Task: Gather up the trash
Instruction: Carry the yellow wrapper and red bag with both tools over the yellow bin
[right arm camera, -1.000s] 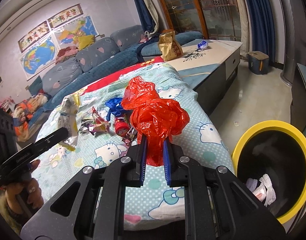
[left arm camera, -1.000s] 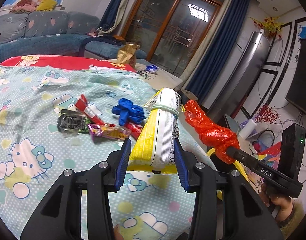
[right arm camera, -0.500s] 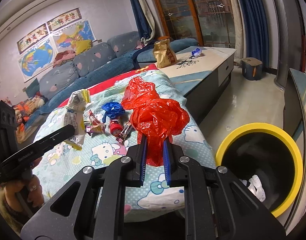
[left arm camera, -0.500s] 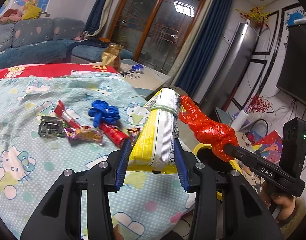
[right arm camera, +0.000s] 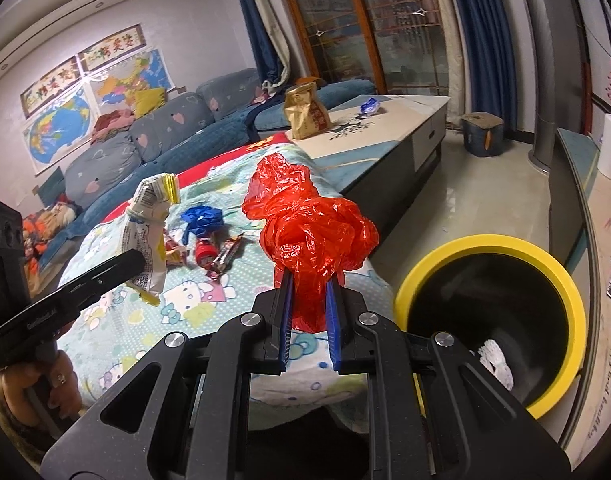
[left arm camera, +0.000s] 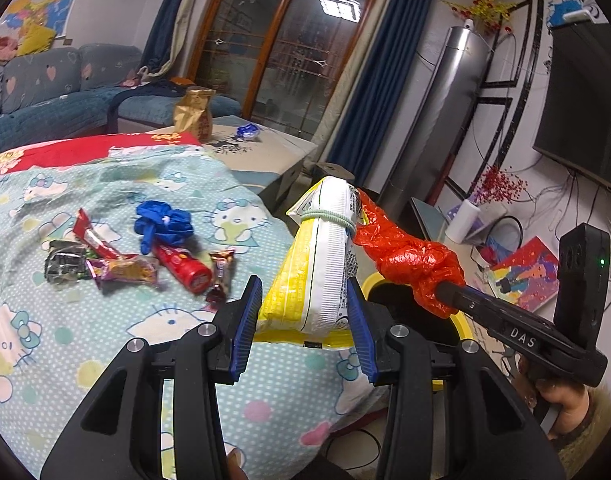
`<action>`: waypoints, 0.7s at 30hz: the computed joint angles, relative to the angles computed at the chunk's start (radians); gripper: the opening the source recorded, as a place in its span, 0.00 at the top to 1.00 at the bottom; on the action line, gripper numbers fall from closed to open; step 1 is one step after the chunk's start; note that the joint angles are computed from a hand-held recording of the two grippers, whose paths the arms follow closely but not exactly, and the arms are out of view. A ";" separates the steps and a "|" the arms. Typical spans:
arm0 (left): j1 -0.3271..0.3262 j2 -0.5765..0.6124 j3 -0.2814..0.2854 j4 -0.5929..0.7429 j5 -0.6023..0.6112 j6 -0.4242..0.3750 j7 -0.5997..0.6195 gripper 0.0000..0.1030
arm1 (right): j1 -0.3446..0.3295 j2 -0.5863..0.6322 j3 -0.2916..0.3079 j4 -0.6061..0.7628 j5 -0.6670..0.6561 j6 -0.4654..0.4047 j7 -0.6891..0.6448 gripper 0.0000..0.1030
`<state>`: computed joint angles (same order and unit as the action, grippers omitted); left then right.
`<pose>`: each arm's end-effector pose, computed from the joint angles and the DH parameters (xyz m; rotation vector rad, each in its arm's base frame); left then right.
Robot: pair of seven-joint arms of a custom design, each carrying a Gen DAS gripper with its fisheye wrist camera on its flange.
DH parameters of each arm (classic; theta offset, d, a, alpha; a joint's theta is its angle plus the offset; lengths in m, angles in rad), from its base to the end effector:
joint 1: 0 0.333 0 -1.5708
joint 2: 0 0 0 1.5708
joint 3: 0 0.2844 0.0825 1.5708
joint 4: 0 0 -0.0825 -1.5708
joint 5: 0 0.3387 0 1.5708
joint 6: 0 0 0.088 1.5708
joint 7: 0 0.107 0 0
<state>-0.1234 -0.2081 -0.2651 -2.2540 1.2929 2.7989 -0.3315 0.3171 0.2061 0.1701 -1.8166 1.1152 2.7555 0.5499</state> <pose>0.4287 -0.2308 0.4925 -1.9199 1.2822 -1.0824 0.5562 0.2446 0.4798 -1.8883 1.0194 -0.1803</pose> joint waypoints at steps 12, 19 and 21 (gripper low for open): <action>-0.050 0.131 0.007 0.130 0.013 0.010 0.077 0.61 | -0.027 0.007 -0.023 -0.024 -0.013 0.063 0.068 0.90; -0.092 0.212 0.022 0.219 0.008 0.007 0.134 0.61 | -0.046 0.023 -0.032 -0.021 -0.047 0.094 0.142 0.90; -0.106 0.233 0.027 0.242 0.006 0.005 0.149 0.61 | -0.053 0.032 -0.036 -0.015 -0.060 0.098 0.169 0.90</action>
<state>-0.2290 0.0245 -0.2377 -2.0121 1.2986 2.8038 -0.1829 0.2640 0.2384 0.1338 -1.8316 1.0553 2.8532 0.7191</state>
